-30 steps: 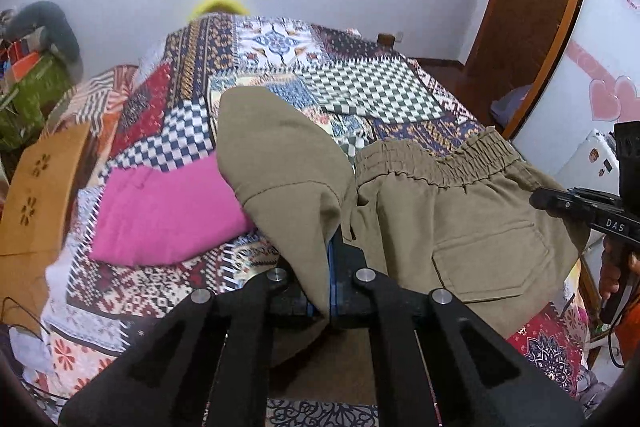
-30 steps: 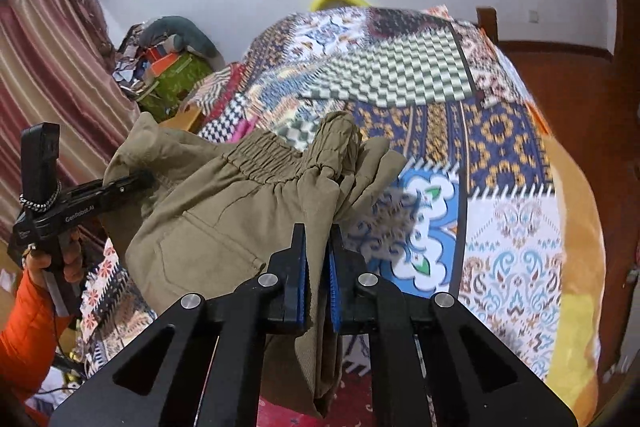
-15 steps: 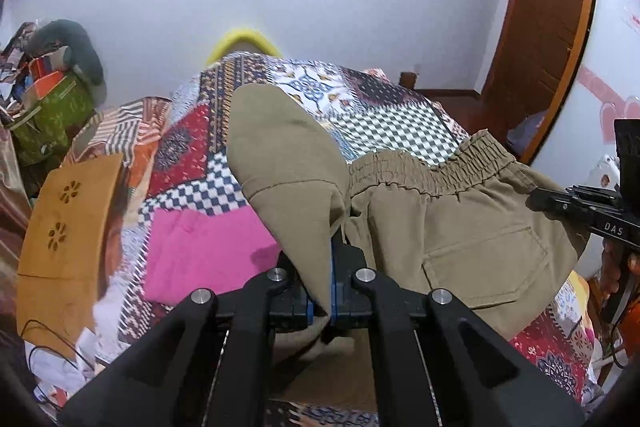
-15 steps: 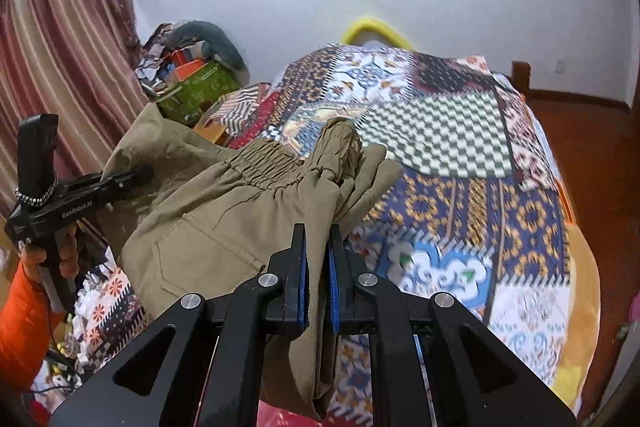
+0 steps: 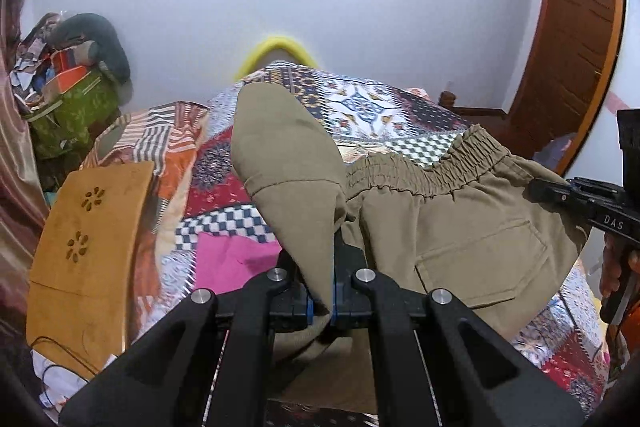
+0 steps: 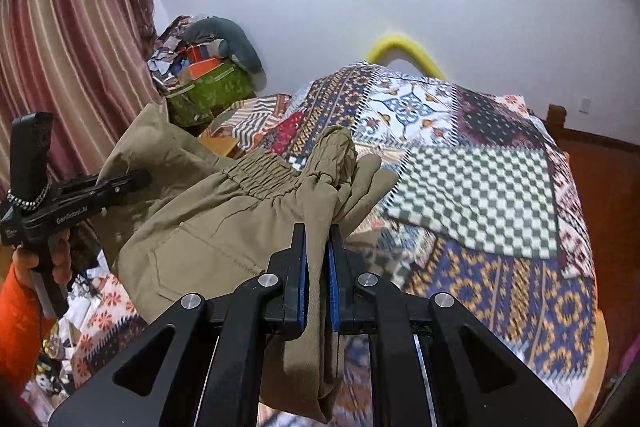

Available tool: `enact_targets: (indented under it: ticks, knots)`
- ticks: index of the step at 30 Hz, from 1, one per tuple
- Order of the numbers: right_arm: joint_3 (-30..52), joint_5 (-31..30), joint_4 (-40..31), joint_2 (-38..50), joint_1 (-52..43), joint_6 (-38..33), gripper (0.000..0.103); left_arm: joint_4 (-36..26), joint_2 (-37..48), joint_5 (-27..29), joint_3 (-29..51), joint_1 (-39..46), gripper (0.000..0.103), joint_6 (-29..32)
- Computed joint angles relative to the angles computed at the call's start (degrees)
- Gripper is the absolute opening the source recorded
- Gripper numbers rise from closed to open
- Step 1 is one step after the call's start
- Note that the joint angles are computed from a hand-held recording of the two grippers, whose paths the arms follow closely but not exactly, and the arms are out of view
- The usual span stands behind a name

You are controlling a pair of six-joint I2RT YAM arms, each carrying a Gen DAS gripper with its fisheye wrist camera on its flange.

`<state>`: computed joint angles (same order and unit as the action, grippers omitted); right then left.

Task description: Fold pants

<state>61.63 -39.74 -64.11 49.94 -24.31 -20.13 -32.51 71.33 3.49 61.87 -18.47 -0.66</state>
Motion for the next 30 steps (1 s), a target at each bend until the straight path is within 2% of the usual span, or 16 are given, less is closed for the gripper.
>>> enact_targets:
  ticks: [6,12,17,21,26,30]
  knots:
    - [0.04,9.26,11.13,3.62,14.33,11.00,0.008,3.37,5.57,2.84,2.49,6.44,0.005,2.76]
    - [-0.12,16.91,20.28,8.77,24.42,17.11,0.008,7.91,12.75,2.97,5.32,10.18,0.005,5.31]
    - [-2.70,20.85,26.55,12.74,29.02,19.84,0.008,11.82,19.69,3.59,5.92,12.59,0.005,5.77]
    - [-7.27,22.07,29.11,14.30,30.64,20.20,0.008,12.85,25.85,5.29,4.63,14.51,0.005,5.79]
    - [-13.85,23.37,29.50,15.40,32.04,18.51,0.008,13.43,32.38,2.16,2.90,16.18,0.006,7.51]
    - [-15.48,22.05,27.64,15.42,29.85,17.40,0.009,14.45,35.69,6.24,2.29,19.43,0.012,6.24]
